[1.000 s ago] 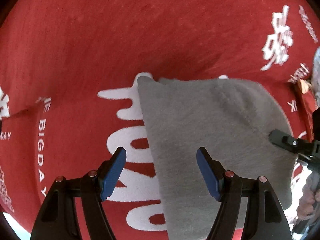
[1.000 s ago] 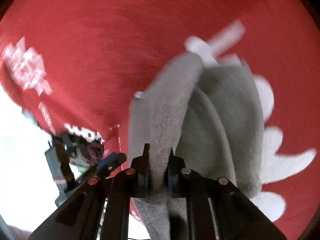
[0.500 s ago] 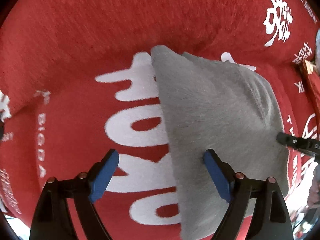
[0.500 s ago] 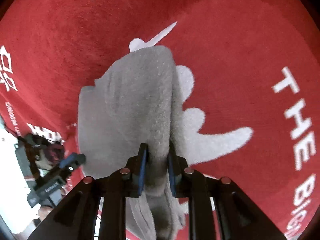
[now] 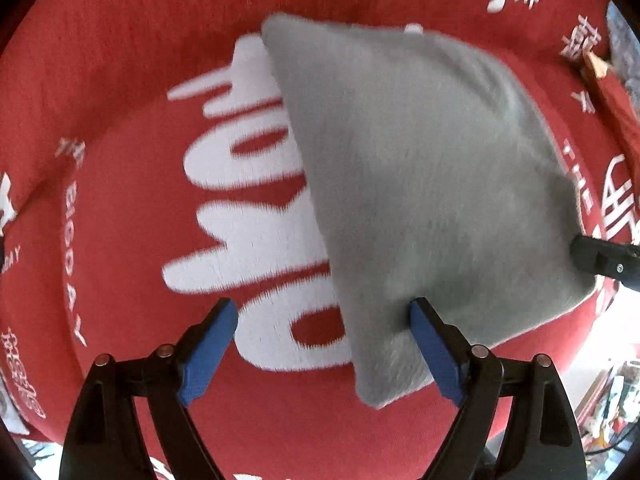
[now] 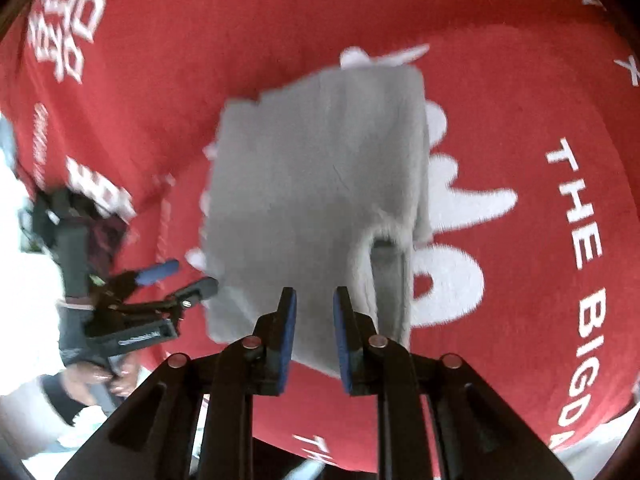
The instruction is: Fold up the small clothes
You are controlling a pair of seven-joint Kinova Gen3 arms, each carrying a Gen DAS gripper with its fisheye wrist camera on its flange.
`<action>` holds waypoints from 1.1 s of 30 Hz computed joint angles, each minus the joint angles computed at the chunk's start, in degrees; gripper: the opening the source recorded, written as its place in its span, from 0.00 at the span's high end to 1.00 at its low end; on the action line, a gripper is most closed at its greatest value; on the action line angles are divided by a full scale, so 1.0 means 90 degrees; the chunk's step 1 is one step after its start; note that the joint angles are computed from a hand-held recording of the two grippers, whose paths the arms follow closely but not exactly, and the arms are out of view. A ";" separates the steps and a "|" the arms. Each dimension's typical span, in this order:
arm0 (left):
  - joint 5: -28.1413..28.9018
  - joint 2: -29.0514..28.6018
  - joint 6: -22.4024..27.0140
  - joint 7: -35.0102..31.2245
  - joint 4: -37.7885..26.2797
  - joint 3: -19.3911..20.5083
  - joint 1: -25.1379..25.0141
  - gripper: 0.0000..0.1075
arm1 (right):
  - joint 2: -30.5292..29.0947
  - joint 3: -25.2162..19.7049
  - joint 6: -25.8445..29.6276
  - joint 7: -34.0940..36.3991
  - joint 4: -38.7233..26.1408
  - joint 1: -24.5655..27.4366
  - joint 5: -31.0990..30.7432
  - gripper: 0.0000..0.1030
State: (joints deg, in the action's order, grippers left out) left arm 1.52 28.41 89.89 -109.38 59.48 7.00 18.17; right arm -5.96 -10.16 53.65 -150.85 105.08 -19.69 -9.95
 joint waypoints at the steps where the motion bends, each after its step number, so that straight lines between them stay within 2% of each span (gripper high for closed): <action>1: 0.0025 -0.0009 -0.0016 0.0042 0.0103 -0.0020 -0.0027 0.18 | 0.0130 -0.0039 0.0142 0.0071 -0.0039 -0.0040 0.0083 0.81; 3: 0.0121 0.0036 0.0049 0.0100 0.0122 -0.0023 -0.0110 0.18 | 0.0361 -0.0070 0.0534 0.0233 -0.0133 -0.0123 0.0214 0.82; 5: 0.0180 0.0090 0.0137 0.0153 0.0046 -0.0022 -0.0161 0.18 | 0.0452 -0.0106 0.0647 0.0512 -0.0032 -0.0230 0.0374 0.94; 6: 0.0173 0.0093 0.0152 0.0154 0.0027 -0.0018 -0.0158 0.18 | 0.0425 -0.0133 0.0658 0.0537 -0.0022 -0.0287 0.0496 0.95; 12: 0.0036 0.0121 0.0269 0.0206 -0.0170 -0.0019 -0.0014 0.18 | 0.0309 -0.0023 0.0862 0.0512 -0.0072 -0.0268 0.0320 0.95; 14: 0.0020 0.0153 0.0352 0.0266 -0.0275 -0.0025 0.0021 0.18 | 0.0122 0.0010 0.0858 0.0383 -0.0033 -0.0198 0.0198 0.90; 20: -0.0101 0.0251 0.0670 0.0453 -0.0650 -0.0048 0.0190 0.18 | 0.0010 -0.0046 0.1161 0.0246 -0.0318 -0.0134 0.0356 0.90; 25: -0.0197 0.0180 0.0618 0.0651 -0.0736 -0.0080 0.0361 0.18 | -0.0122 -0.0014 0.1202 0.0151 -0.0340 -0.0006 0.0376 0.90; 26: -0.0202 0.0178 0.0623 0.0700 -0.0776 -0.0071 0.0384 0.18 | -0.0128 -0.0001 0.1175 0.0142 -0.0324 0.0019 0.0356 0.88; 27: -0.0206 0.0199 0.0658 0.0746 -0.0845 -0.0070 0.0402 0.13 | -0.0113 0.0010 0.1137 0.0145 -0.0313 0.0039 0.0335 0.86; 28: -0.0227 0.0258 0.0713 0.0789 -0.0959 -0.0074 0.0428 0.04 | -0.0123 0.0031 0.1081 0.0148 -0.0277 0.0063 0.0296 0.83; 30: -0.0274 0.0364 0.0808 0.0860 -0.1236 -0.0106 0.0431 0.04 | -0.0139 0.0034 0.1033 0.0110 -0.0253 0.0098 0.0291 0.75; 32: -0.0264 0.0461 0.0952 0.0950 -0.1470 -0.0118 0.0451 0.04 | -0.0143 0.0033 0.0987 0.0070 -0.0241 0.0127 0.0305 0.60; 33: -0.0281 0.0529 0.1034 0.1000 -0.1615 -0.0129 0.0486 0.04 | -0.0142 0.0028 0.0969 0.0044 -0.0237 0.0137 0.0316 0.58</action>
State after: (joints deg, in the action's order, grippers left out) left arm -1.01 33.17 99.20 -100.39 44.94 5.84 22.54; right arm -7.24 -9.91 62.37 -150.45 102.95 -18.45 -7.11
